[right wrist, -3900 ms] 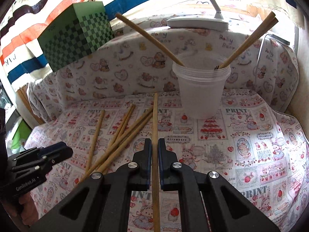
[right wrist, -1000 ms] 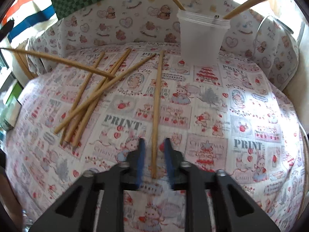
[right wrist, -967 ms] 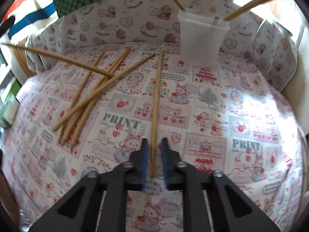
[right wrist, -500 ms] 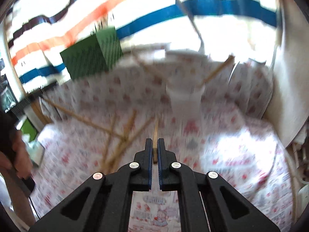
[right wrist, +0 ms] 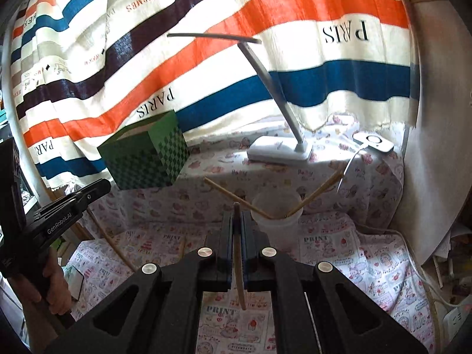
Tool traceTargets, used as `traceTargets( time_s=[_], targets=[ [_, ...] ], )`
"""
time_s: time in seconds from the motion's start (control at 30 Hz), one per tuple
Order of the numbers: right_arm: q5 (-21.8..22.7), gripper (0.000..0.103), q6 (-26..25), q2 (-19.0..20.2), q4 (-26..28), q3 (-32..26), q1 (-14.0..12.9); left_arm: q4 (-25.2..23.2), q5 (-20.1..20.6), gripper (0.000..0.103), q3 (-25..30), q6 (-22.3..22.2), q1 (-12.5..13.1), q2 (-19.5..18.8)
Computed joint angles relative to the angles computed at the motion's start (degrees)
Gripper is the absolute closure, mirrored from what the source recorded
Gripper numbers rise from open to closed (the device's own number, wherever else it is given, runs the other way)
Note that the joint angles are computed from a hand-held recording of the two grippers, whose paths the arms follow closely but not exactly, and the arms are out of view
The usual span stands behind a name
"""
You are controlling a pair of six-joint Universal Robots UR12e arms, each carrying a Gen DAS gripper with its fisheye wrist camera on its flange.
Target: Organize utensils
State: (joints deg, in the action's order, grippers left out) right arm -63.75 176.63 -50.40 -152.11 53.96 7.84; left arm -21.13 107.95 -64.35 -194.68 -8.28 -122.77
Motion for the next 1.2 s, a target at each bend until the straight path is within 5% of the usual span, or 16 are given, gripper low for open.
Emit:
traceTargets(
  time_s=[0.33, 0.67, 1.2],
  targets=[
    [1.96, 0.098, 4.16, 0.82, -9.43, -1.13, -0.51, -2.04, -2.83, 0.102, 6.22, 2.20, -0.77, -2.70],
    [3.05, 0.097, 5.24, 2.25, -9.07, -3.65, -1.00, -3.87, -4.39, 0.103, 10.99, 2.64, -0.99, -5.03],
    [6.06, 0.098, 4.12, 3.82, -6.41, -3.30, -0.91, -3.49, -1.59, 0.103, 2.72, 1.45, 0.43, -2.29]
  ],
)
